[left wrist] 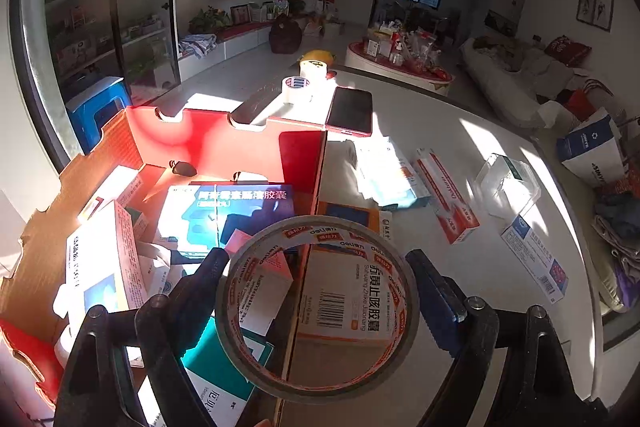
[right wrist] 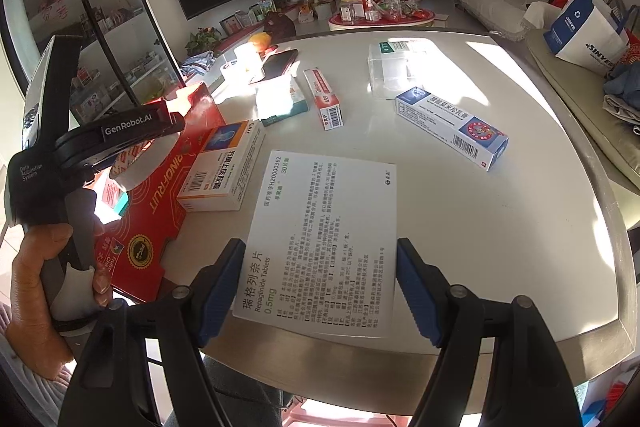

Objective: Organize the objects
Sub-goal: 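Release the tape roll into the red box with the left gripper while the right drops the leaflet in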

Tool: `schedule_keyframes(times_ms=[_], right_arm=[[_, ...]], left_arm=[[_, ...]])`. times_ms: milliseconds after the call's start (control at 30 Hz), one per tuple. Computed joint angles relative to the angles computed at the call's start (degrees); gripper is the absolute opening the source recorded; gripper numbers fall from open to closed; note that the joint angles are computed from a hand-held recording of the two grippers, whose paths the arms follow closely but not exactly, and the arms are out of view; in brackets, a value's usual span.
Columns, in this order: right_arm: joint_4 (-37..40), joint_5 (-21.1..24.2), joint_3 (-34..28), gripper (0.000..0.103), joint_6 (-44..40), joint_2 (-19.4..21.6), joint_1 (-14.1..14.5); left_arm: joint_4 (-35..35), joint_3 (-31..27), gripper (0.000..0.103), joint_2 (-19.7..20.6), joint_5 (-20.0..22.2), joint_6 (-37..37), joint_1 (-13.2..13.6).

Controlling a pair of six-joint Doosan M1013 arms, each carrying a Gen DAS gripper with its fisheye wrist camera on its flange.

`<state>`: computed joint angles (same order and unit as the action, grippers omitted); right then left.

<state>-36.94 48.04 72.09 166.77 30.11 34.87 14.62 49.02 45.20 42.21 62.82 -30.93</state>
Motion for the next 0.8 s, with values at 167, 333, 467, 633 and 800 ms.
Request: schedule_keyframes(times_ms=[167, 333, 467, 633, 800], right_arm=[[-0.88, -0.67, 1.64, 0.074, 2.74, -0.97, -0.39], [-2.27, -0.64, 2.78, 0.074, 5.16, -1.68, -0.62], [-3.48, -0.07, 3.61, 0.074, 6.77, -2.22, -0.9], [-5.67, 1.63, 5.09, 0.074, 9.46, -3.34, -1.17], [-7.42, 3.17, 7.17, 0.074, 12.69, -4.69, -1.47]], left_arm=[[8.04, 1.02, 0.092, -0.2, -0.97, -6.66, -1.03], [9.3, 1.08, 0.092, -0.09, -1.57, -6.45, -1.43], [5.64, 3.61, 0.092, -1.56, -3.87, -2.36, -1.59], [1.1, 6.86, 0.092, -3.45, -6.18, 1.9, -2.73], [-4.75, 9.46, 0.092, -5.1, -7.29, 7.51, -4.07]])
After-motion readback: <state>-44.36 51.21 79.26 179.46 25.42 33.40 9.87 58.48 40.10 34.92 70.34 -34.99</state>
